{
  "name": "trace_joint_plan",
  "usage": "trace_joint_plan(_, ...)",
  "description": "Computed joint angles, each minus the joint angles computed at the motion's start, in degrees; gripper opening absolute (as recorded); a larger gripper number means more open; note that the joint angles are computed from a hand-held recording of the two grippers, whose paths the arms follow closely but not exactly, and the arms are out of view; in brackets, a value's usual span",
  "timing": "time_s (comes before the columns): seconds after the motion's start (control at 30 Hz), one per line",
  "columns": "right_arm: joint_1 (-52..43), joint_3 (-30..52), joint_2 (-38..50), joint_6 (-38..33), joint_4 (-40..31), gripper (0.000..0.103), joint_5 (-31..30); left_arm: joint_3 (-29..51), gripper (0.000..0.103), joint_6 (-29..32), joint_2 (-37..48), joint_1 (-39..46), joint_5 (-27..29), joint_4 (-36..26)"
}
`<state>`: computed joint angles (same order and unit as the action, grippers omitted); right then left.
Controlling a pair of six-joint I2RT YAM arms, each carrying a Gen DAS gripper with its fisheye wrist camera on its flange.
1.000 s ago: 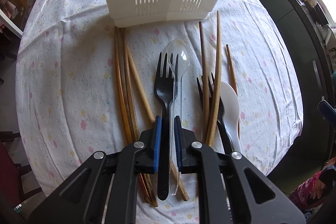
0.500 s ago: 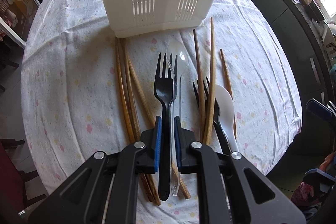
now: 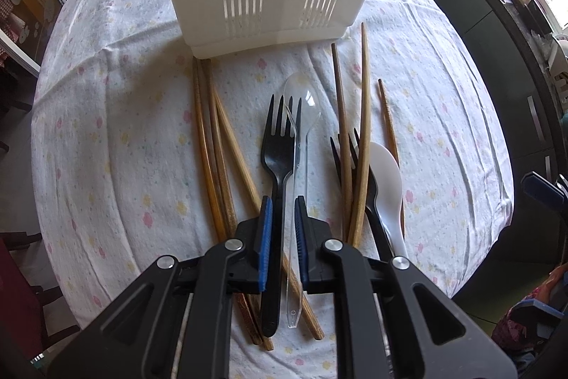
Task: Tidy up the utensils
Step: 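Close the left gripper on the black fork's handle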
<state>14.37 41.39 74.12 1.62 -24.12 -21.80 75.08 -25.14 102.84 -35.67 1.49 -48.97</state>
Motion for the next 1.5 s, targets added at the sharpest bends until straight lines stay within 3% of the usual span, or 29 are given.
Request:
trace_joint_plan(0.33, 0.1, 0.0, 0.1, -0.1, 0.0, 0.099, 0.0, 0.2, 0.012, 0.9, 1.0, -0.4, -1.2, -0.2)
trace_joint_plan(0.67, -0.2, 0.0, 0.5, -0.5, 0.0, 0.099, -0.1, 4.6, 0.008, 1.5, 5.2, -3.4, -7.3, -1.7)
trace_joint_plan(0.73, 0.0, 0.1, 0.7, -0.5, 0.1, 0.099, 0.0, 5.3, 0.007, 1.1, 5.1, -3.2, -6.1, -1.8)
trace_joint_plan(0.87, 0.4, 0.3, 1.1, -0.9, -0.2, 0.099, 0.4, 6.1, 0.002, 1.3, 3.8, -5.2, -15.0, -2.7)
trace_joint_plan(1.03, 0.0, 1.1, 3.5, -1.1, 0.6, 0.099, -0.3, 4.8, 0.002, 0.7, 1.1, -4.5, -11.8, -1.9)
trace_joint_plan(1.3, -0.4, 8.7, 17.6, -1.0, -0.7, 0.099, -3.5, -0.3, 0.002, 2.1, -1.1, -2.0, -6.6, 1.1)
trace_joint_plan(1.5, 1.7, 8.5, 17.0, -0.3, -0.2, 0.099, -2.2, 0.5, 0.002, 3.1, 1.9, -1.5, -5.6, 3.5)
